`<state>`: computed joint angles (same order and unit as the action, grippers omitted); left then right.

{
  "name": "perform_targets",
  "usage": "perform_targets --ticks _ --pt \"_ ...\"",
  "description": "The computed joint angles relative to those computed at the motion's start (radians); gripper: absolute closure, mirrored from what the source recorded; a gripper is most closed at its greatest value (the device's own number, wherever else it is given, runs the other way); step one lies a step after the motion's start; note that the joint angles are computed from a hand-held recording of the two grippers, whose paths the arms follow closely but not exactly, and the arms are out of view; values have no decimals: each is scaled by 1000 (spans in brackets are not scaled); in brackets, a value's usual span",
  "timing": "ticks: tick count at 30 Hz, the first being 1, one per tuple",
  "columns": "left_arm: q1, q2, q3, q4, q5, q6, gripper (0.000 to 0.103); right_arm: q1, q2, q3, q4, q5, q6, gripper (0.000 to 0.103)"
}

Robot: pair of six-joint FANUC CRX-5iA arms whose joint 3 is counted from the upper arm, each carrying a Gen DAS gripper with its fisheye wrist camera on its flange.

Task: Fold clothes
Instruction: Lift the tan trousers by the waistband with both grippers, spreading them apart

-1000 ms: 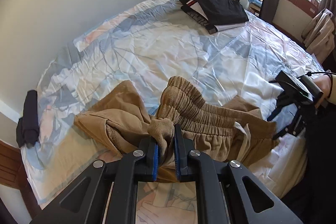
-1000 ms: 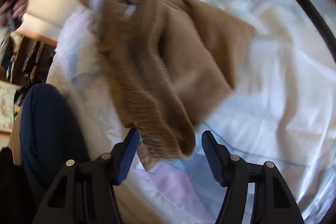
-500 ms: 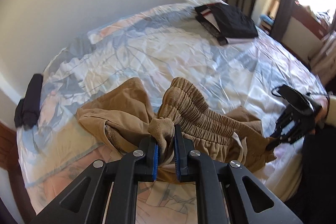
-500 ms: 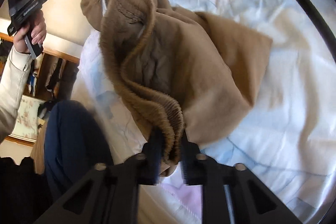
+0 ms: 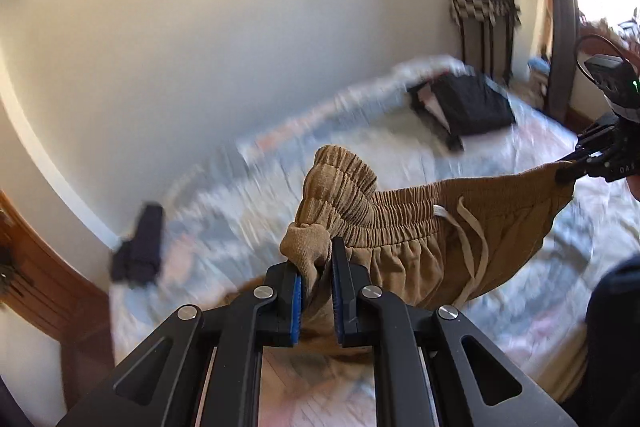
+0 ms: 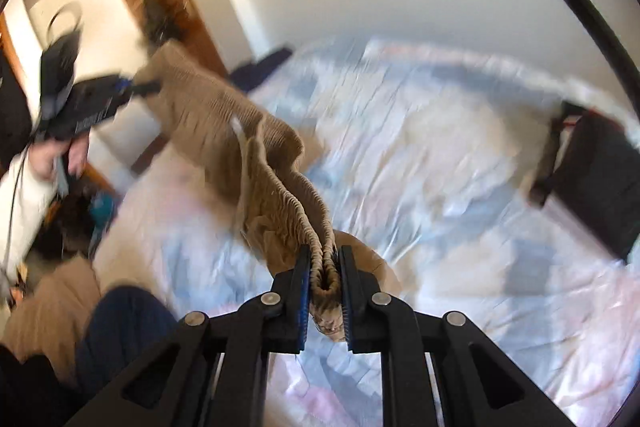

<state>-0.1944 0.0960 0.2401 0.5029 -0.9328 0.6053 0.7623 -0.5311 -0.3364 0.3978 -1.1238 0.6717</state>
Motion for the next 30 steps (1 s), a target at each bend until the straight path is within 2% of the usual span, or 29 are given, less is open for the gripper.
perform_targets --ticks 4,9,13,15,18,21,23,25,30 --pt "6 -18 60 42 43 67 91 106 46 108 211 -122 -102 90" --pt "-10 -59 118 57 105 83 91 202 113 281 434 -293 -155 90" --pt "-13 -116 109 98 159 66 91 284 177 406 590 -423 -145 90" --pt "-12 -147 85 104 191 64 91 332 207 439 669 -482 -141 90" --pt "1 -182 45 133 193 87 91 393 235 459 746 -543 -127 90" --pt "-7 -228 -42 123 248 75 91 419 246 430 769 -573 -143 90" --pt "-22 -246 -103 99 303 81 91 408 240 404 735 -568 -163 90" --pt "-34 -234 -120 55 323 131 91 373 220 366 667 -525 -188 90" --pt "-73 -134 -83 -81 350 240 91 189 198 258 532 -365 -166 90"
